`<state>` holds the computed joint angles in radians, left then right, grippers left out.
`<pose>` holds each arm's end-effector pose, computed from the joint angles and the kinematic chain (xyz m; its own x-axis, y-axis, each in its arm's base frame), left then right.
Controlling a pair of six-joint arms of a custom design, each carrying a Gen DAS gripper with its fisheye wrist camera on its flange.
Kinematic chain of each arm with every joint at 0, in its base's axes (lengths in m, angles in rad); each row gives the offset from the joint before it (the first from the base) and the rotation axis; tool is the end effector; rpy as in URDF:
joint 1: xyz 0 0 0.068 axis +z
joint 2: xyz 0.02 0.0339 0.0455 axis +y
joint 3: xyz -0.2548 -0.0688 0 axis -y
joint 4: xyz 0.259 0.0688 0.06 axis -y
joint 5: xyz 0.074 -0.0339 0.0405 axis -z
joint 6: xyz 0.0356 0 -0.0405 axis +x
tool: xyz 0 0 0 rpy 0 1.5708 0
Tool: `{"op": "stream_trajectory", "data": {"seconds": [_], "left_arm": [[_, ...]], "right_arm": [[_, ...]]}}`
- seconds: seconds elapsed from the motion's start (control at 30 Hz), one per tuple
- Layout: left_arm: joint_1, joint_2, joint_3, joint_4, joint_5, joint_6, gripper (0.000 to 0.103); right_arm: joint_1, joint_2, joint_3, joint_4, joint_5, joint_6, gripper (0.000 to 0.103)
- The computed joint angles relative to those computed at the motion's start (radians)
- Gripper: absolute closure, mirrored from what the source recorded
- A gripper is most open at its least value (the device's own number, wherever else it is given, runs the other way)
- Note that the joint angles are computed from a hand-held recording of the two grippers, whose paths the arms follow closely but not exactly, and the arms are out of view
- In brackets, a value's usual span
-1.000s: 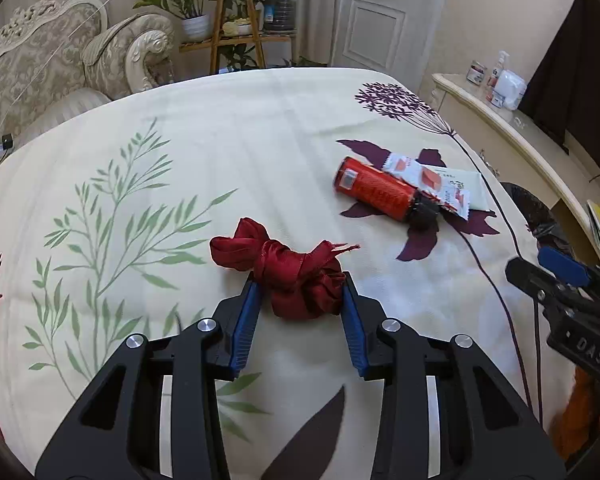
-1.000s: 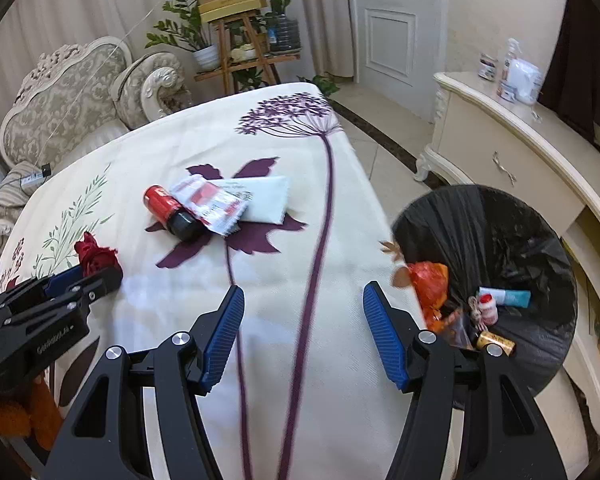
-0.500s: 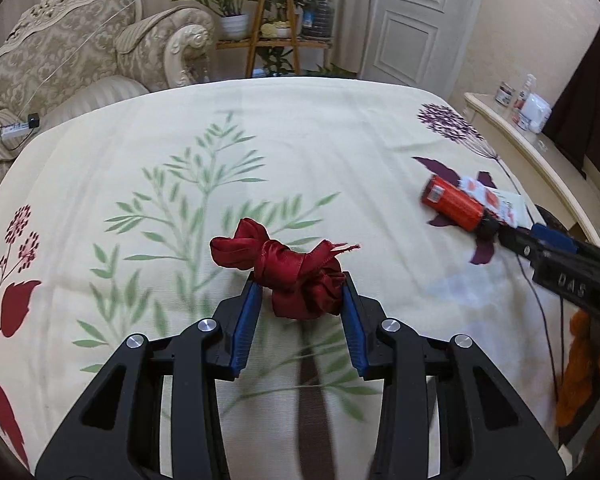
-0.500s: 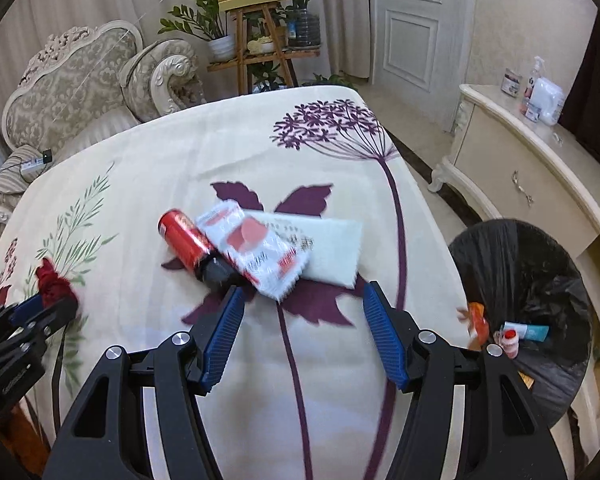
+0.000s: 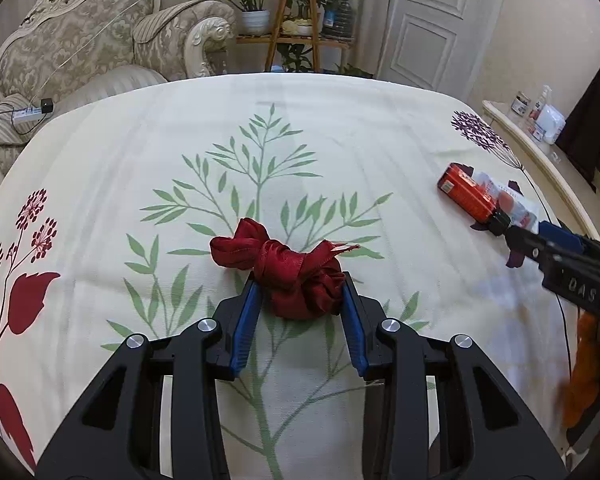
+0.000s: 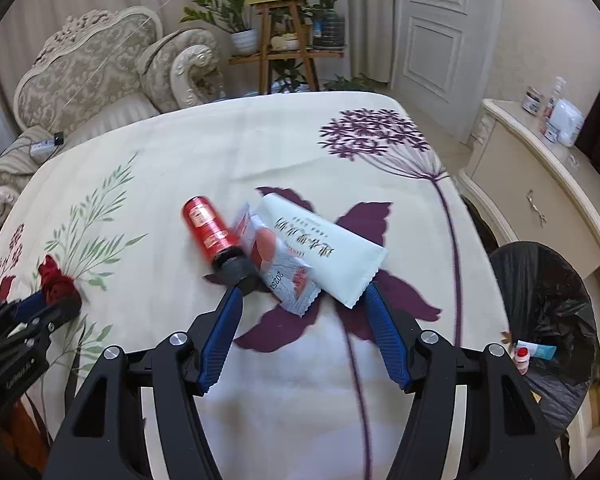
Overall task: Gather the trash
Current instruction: 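Grasp the dark red cloth with the left tool while the right tool grasps the printed wrapper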
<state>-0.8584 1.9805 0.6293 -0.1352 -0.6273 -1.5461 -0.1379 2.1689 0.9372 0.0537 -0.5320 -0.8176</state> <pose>0.1761 -0.1719 0.0050 -0.5963 -0.5479 -0.5868 -0.6368 0.7679 -0.0698 0.3455 -0.0297 0.0031 -0.5720 -0.5553 -0.6037 -0.7181 0.6947 0.0413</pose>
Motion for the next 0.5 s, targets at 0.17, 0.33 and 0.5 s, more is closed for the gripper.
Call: {"op": "stream_trajectory", "data": {"seconds": [0.17,0.33,0.5], "left_arm": [[-0.001,-0.017,-0.029,-0.002,-0.001,-0.019,0.066],[0.000,-0.029,-0.053,-0.005,-0.003,-0.043,0.065],[0.000,-0.032,-0.065,0.004,-0.002,-0.040,0.065]], "right_arm": [[-0.005,-0.013,-0.011,0.016,0.008,-0.001,0.040],[-0.015,-0.030,0.007,0.004,-0.006,0.019,0.042],[0.014,-0.017,0.033,-0.005,0.004,0.025,0.059]]}}
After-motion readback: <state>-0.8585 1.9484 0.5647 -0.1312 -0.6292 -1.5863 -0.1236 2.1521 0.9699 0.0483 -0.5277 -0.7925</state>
